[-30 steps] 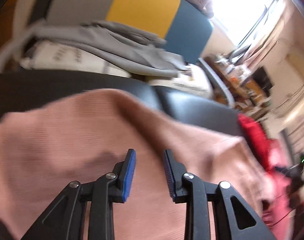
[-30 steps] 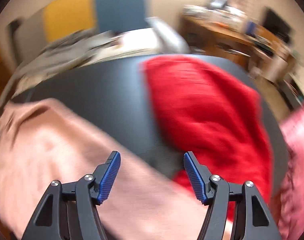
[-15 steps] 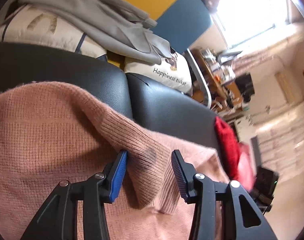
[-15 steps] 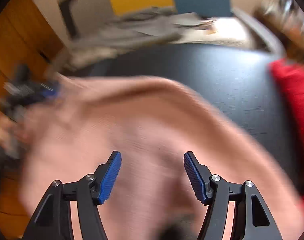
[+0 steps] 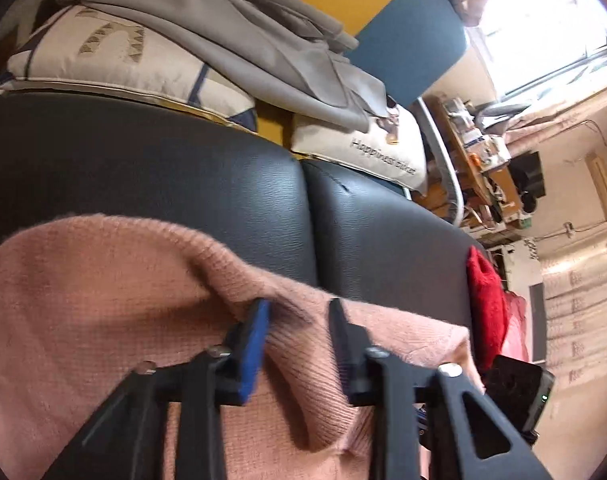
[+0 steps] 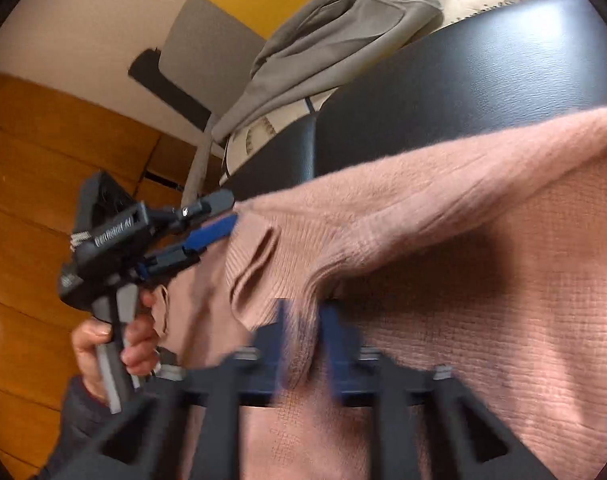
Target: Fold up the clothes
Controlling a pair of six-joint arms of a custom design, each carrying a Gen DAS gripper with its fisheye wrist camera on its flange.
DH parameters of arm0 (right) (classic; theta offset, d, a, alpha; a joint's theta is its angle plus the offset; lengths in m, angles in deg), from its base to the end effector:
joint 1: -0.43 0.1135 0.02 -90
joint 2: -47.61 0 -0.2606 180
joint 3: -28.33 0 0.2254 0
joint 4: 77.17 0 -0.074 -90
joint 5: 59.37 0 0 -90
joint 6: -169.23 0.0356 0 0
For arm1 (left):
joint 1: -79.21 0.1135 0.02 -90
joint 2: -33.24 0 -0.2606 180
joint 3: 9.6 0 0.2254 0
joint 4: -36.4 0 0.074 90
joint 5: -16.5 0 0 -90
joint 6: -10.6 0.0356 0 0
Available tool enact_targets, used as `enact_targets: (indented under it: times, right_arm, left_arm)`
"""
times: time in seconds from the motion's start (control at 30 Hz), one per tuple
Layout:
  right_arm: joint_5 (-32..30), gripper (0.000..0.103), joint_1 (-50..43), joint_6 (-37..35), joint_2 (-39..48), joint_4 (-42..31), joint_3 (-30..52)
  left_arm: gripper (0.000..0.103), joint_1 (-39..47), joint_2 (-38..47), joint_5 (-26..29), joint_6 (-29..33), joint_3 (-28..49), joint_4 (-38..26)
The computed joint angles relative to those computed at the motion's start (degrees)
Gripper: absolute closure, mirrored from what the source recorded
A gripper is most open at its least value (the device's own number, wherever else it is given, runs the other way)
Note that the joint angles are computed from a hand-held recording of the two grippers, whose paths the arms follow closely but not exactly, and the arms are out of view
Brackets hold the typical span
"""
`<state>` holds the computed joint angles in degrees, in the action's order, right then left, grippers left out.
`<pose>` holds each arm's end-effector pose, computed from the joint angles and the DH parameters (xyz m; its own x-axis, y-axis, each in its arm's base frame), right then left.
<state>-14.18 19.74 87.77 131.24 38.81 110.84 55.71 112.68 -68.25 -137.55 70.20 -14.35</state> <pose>0.2354 0.1090 0.2780 -0.9232 -0.2118 -0.3208 -0.3814 0.6098 0.6948 0.2439 -0.1096 0.2868 -0.7556 -0.5938 -0.2766 -0.3624 0.7306 -0.5788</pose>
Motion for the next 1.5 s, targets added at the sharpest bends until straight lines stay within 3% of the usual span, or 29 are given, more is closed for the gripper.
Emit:
enact_targets:
  times: [0.07, 0.2, 0.27, 0.33, 0.47, 0.6, 0.7, 0.8, 0.83, 0.87, 0.93, 1.07, 1.13, 1.27, 1.43, 1.5]
  right_arm:
    - [0.8, 0.095, -1.2, -4.1, 0.5, -2.5, 1.7]
    - [0.4, 0.095, -1.9, -6.0, -0.5, -3.0, 4.0]
    - [0.4, 0.095, -2.5, -7.1, -0.6, -4.1, 5.3]
    - [1.0, 0.095, -2.8, -8.6, -0.5, -5.3, 5.8]
    - [2.0, 0.095, -0.8, -5.6, 0.7, -1.5, 3.5]
    - [2.5, 0.095, -0.7, -4.2, 1.0, 0.6, 1.0]
    - [3.0, 0.094, -0.8, -3.7, 1.9, 1.6, 0.3]
    - [2.5, 0.094, -1.3, -3.7, 2.7, 2.8, -0.6]
    - [2.4, 0.094, -1.3, -3.6, 2.9, 3.2, -0.9]
    - [2.6, 0.094, -1.1, -3.6, 2.8, 3.5, -1.0]
    - [3.1, 0.093, -0.6, -3.9, 2.6, 3.8, -0.6]
    - [5.3, 0.093, 0.7, -3.6, 2.2, 5.5, 1.1]
    - [5.3, 0.093, 0.2, -3.2, 2.7, 6.2, 3.1]
    - [7.2, 0.093, -0.1, -2.9, 7.4, 5.3, 12.0]
    - [10.0, 0.093, 0.5, -1.4, 18.4, 1.5, 29.8]
    - [6.6, 0.092, -0.3, 0.1, 21.3, -1.2, 35.0]
  left_arm:
    - [0.097, -1.0, -1.1, -1.3, 1.3, -1.1, -0.6]
    - [0.1, -1.7, -6.3, 0.8, 1.7, -5.9, 2.3]
    - [0.077, -3.7, -7.5, -1.0, 2.2, -6.1, 1.7]
    - [0.073, -6.1, -8.3, -3.5, 2.7, -5.5, 0.5]
    - [0.047, -11.2, -6.7, -5.3, 3.8, -4.6, 0.7]
    - [0.044, -13.4, -4.0, -5.5, 2.4, -4.8, 2.9]
    - [0.043, -14.9, -0.6, -9.1, 3.0, -1.7, 0.5]
    - [0.056, -17.0, 2.6, -14.6, 1.8, 2.6, -4.0]
    - [0.077, -17.4, 2.7, -15.4, 1.4, 2.8, -4.0]
    - [0.09, -17.6, 2.0, -15.5, 1.2, 2.1, -3.0]
    - [0.091, -17.5, 0.0, -15.8, -0.1, -0.4, 0.1]
    - [0.092, -14.5, -9.2, -12.5, -3.5, -10.5, 14.7]
    - [0.092, -12.2, -11.9, -10.7, -3.7, -12.6, 19.1]
    - [0.092, -6.7, -9.1, -7.4, -1.6, -8.9, 20.2]
    - [0.092, -0.9, -2.3, -3.8, -1.1, -2.8, 20.9]
    - [0.092, -0.3, -0.4, -3.0, -0.3, -0.7, 20.1]
